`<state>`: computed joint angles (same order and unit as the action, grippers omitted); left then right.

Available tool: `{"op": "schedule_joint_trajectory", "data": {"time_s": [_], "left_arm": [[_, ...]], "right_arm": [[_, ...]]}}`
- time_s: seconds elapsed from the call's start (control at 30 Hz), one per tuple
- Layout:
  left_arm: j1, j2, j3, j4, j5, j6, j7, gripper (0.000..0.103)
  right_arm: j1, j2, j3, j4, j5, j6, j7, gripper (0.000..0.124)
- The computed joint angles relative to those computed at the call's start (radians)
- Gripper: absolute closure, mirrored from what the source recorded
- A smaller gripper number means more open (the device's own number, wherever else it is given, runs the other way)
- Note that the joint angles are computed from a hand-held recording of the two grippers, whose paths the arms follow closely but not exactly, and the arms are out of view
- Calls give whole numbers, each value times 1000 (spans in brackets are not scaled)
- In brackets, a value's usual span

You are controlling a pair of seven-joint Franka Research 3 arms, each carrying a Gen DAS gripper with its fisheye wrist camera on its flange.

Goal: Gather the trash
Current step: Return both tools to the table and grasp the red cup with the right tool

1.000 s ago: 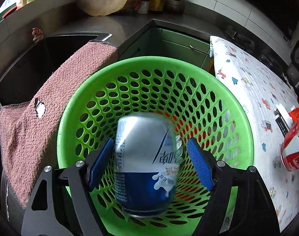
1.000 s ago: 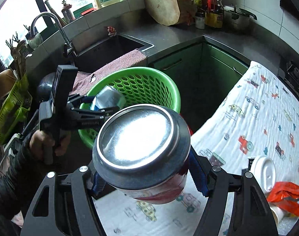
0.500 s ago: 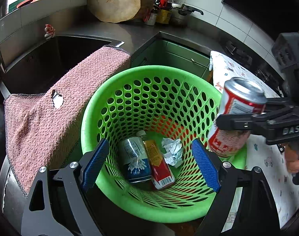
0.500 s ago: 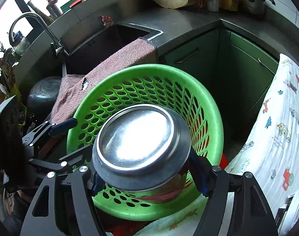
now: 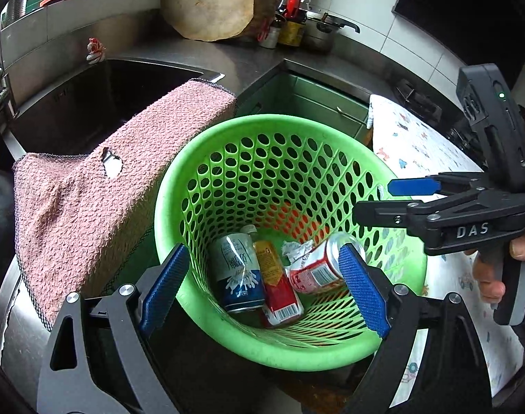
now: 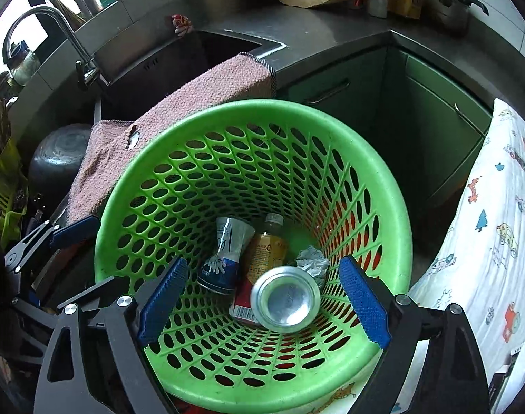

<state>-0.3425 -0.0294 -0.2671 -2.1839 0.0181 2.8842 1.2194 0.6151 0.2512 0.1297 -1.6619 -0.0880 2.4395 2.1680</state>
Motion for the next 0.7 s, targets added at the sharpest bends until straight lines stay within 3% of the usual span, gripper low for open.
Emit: {"op": "schedule_joint_trajectory", "data": {"time_s": [0.17,0.33,0.7], "left_arm": [[-9,-10,-5,4,-4,5,5,15],[-26,-12,-16,21,11,-3,2,14],[-81,15,-52,83,39,-21,2,13]], "right_arm": [[-8,-140,2,-149,-40,82,74,37],[-52,-294,37,-306,-95,110,160,35],[-216,-721,156,-644,-141,6,294,34]]}}
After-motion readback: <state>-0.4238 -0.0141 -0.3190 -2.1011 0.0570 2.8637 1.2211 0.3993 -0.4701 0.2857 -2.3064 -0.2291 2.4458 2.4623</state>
